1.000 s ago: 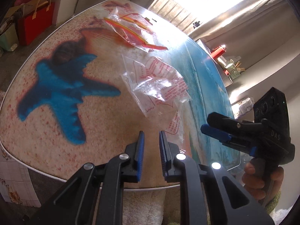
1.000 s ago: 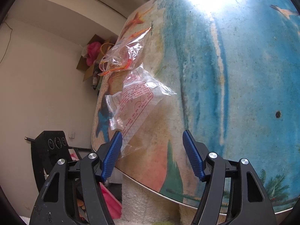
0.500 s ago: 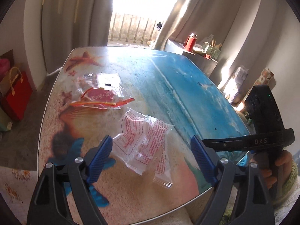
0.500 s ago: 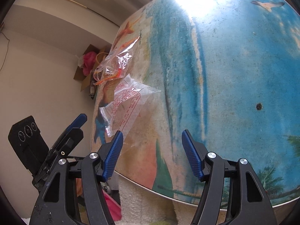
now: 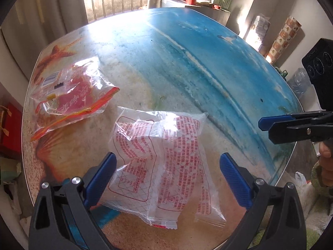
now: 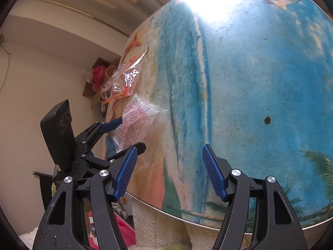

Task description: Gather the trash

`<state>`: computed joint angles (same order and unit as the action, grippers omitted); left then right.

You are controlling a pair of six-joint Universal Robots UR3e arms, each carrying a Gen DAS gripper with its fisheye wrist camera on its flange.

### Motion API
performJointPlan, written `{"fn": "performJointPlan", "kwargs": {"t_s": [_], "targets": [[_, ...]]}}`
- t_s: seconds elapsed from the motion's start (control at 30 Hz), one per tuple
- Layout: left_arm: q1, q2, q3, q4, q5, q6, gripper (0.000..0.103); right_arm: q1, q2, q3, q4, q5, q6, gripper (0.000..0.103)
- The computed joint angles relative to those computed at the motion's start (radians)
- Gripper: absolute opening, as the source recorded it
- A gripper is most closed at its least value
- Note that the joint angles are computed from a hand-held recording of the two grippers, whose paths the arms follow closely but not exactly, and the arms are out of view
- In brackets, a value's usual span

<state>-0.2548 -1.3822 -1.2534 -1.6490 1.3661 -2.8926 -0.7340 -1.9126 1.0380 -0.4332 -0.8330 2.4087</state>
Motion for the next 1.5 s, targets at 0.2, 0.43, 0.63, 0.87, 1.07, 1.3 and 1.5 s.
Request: {"fn": "performJointPlan", "kwargs": {"t_s": [0.2, 0.43, 0.63, 0.87, 1.07, 1.3, 1.5], "targets": [[-0.083, -0.062, 0.03, 0.03, 0.122, -0.039, 0.097, -0.003, -0.006, 0.021, 0.007, 0.006, -0.014, 0.063], [-0.093, -0.078, 0.051, 0.037, 0.16, -0.085, 0.079, -0.018, -0.012, 0.034, 0.018, 0.009, -0.033, 0.063], [-0.08, -0.055, 0.055, 0.023, 0.193, -0.129, 0.051, -0.031, -0.012, 0.03, 0.033, 0.009, -0.051, 0.063], [-0.1, 0.033, -0.027, 0.051, 0.251, -0.188, 0.037, -0.055, -0.006, 0.004, 0.061, 0.006, -0.081, 0.063], [-0.084, 0.164, -0.15, 0.086, 0.258, -0.277, 0.031, 0.018, 0.08, -0.119, 0.026, 0.019, -0.045, 0.063], [0.018, 0.355, -0.274, 0.069, 0.2, -0.373, 0.029, 0.309, 0.271, -0.27, -0.253, 0.084, 0.238, 0.07], [0.033, 0.45, -0.332, 0.054, 0.222, -0.443, 0.029, 0.561, 0.603, -0.534, -0.478, 0.093, 0.552, 0.074]]}}
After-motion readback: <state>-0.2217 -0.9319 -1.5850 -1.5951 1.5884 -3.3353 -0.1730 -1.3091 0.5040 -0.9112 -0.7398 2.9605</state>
